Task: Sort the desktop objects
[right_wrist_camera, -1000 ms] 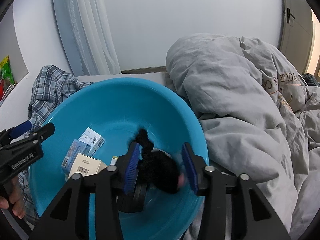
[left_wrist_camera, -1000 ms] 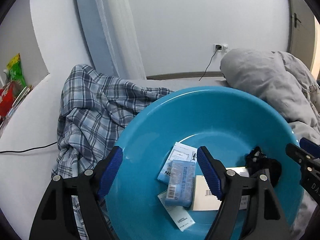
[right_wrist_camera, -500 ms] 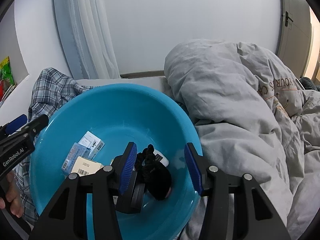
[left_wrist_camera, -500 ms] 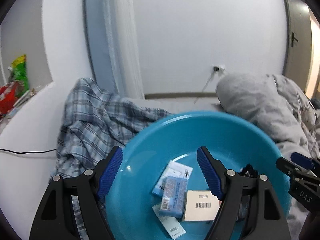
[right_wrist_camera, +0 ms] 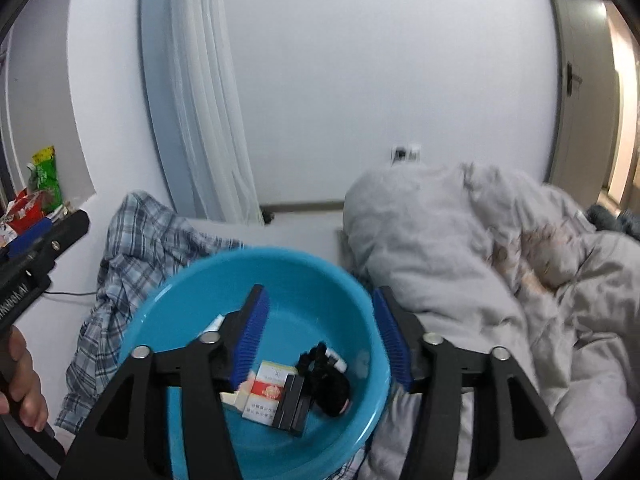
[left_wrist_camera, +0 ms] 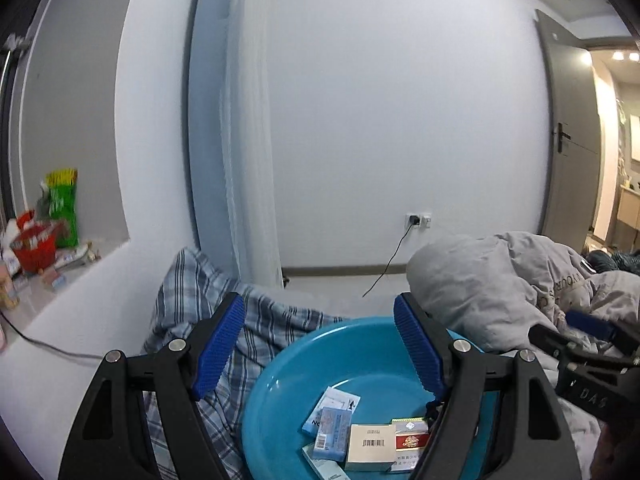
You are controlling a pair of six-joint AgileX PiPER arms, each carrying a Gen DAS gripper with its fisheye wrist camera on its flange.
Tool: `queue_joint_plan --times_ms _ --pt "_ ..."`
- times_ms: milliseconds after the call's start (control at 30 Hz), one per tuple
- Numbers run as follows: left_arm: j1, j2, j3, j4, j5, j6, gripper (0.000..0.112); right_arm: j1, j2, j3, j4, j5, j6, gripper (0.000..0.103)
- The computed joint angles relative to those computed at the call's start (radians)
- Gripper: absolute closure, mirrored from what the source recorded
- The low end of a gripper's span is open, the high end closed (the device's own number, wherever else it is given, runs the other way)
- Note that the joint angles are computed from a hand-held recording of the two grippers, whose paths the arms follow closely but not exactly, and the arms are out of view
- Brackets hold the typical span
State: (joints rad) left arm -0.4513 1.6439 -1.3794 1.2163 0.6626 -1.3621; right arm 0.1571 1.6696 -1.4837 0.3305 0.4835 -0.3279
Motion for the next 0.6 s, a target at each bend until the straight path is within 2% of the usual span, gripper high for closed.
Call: queue_joint_plan --times_ms 33,100,167,233,367,433,467,500,533,600 --pt "-0.017 -0.014 0.007 0.025 0.011 -0.011 0.033 0.001 -0.014 0.007 -0.002 -0.01 0.0 0.042" --pt "-0.038 -0.032 0.021 0.074 0.025 -0.043 0.025 -0.005 -0.044 0.021 0.019 -0.022 -0.021 0.042" --pt "-0.074 -0.056 0.051 0.183 0.073 -0.137 0.024 -0.015 -0.064 0.022 0.049 -0.015 -0.039 0.034" --pt "-0.108 -0.073 0.072 0.264 0.142 -0.192 0.024 -0.028 -0.083 0.025 0.078 -0.012 -0.045 0.021" --pt "-0.165 -0.122 0.089 0.337 0.234 -0.179 0.024 -0.06 -0.112 0.03 0.162 -0.006 -0.088 0.02" --pt "-0.186 -0.153 0.093 0.331 0.248 -0.154 0.021 -0.079 -0.121 0.025 0.202 0.009 -0.115 0.02" --pt "-0.199 -0.167 0.08 0.302 0.263 -0.119 0.012 -0.088 -0.13 0.031 0.219 0.012 -0.126 0.02" --pt "-0.208 -0.17 0.058 0.261 0.285 -0.08 0.009 -0.094 -0.135 0.03 0.23 0.015 -0.131 0.019" --pt "-0.216 -0.176 0.039 0.219 0.3 -0.046 0.009 -0.098 -0.14 0.031 0.239 0.015 -0.136 0.015" --pt "-0.223 -0.212 0.044 0.177 0.27 -0.016 0.009 -0.108 -0.157 0.042 0.264 0.01 -0.156 0.009"
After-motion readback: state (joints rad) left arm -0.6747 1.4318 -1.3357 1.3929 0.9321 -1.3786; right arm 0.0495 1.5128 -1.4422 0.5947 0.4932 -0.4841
